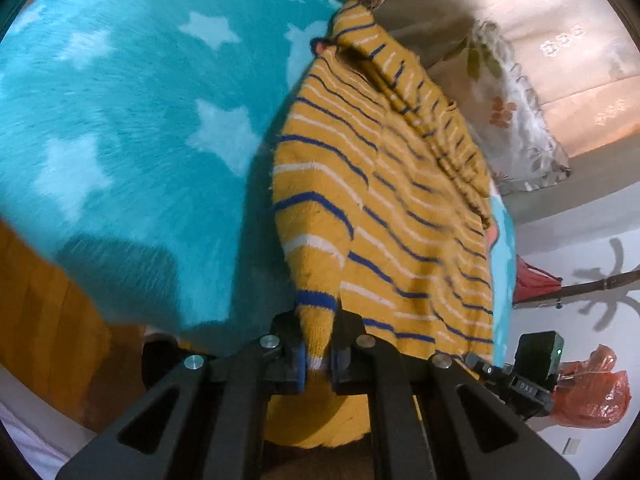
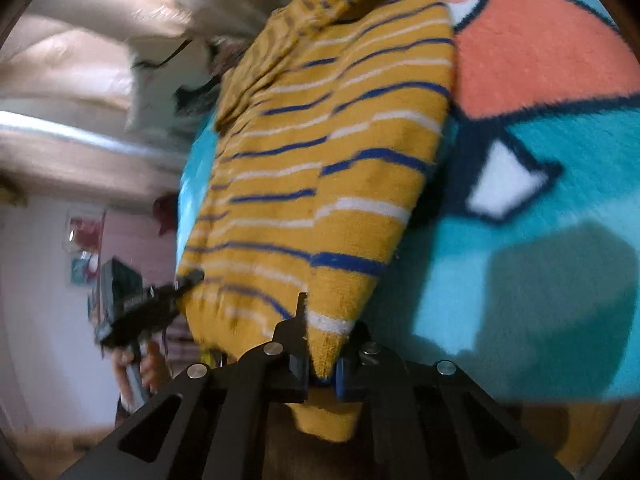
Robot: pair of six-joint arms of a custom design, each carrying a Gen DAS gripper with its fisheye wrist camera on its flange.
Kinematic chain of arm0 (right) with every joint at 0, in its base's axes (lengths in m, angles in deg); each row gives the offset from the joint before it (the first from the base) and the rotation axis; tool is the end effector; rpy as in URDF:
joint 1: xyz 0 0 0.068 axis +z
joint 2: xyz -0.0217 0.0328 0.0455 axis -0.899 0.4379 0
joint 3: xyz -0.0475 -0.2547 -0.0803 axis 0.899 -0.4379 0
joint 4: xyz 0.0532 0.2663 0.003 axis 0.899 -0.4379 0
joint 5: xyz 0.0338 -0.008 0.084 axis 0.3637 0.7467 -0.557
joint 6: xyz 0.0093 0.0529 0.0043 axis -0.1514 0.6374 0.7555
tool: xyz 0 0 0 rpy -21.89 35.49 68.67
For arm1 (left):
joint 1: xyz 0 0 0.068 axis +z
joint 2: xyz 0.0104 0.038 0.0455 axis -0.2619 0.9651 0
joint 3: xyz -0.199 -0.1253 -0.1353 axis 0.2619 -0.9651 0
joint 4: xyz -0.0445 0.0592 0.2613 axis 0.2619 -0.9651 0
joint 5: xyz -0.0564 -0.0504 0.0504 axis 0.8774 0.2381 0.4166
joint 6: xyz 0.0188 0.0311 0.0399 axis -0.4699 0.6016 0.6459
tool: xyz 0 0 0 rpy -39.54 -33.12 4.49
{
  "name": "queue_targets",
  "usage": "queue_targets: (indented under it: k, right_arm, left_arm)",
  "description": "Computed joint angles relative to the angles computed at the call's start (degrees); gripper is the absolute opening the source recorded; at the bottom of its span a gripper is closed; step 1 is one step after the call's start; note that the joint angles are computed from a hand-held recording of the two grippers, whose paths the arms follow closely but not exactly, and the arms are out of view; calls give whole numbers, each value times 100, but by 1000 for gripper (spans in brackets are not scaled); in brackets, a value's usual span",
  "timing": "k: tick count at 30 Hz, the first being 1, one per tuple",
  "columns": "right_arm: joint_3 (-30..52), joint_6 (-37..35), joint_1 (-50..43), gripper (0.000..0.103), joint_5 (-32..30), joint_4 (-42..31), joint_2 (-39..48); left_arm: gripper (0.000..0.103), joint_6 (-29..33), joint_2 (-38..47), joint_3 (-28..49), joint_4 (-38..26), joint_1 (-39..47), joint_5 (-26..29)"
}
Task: Fold small clothes
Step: 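Grasp the sweater hem with the right gripper while the left gripper grasps it too, then lift the held hem with both grippers and fold it over toward the collar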
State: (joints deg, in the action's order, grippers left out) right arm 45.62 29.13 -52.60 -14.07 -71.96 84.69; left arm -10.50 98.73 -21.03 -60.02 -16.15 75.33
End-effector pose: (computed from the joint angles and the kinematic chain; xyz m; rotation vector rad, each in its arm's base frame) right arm 0.1733 0.0576 0.1083 0.2095 2.6021 1.1526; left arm 0.2045 -0.0215 0.1554 -0.3604 2.6886 -0.8489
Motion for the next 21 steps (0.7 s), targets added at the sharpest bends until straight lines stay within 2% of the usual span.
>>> queue_targets:
  k: [2,4,9,14,17,21]
  right_arm:
    - [-46,-384,-297,9,-258,-983,-758]
    - [-88,-544,-543,9,-470,-1380,-1012]
    - [11,-859,-682,9,-627,-1109,-266]
    - [365,-1444,-944,9,-764,-1604,38]
    - [702,-1610,-1076,9,-992,-1810,214]
    - [1408,-1425,-1208,9,-1341,-1613,662]
  left_arm:
    - [7,-79,-297,-53,-288,-31,-9]
    - [7,-254,-450,-178,-365,-173,-132]
    - [7,-683,-225,-273,43,-279,-183]
    - [7,-827,-435,-195,-89,-237,-168]
    - [7,-838,-280,188,-212,-218,-167]
    - [7,-763,900,1447,-22,-69,-35]
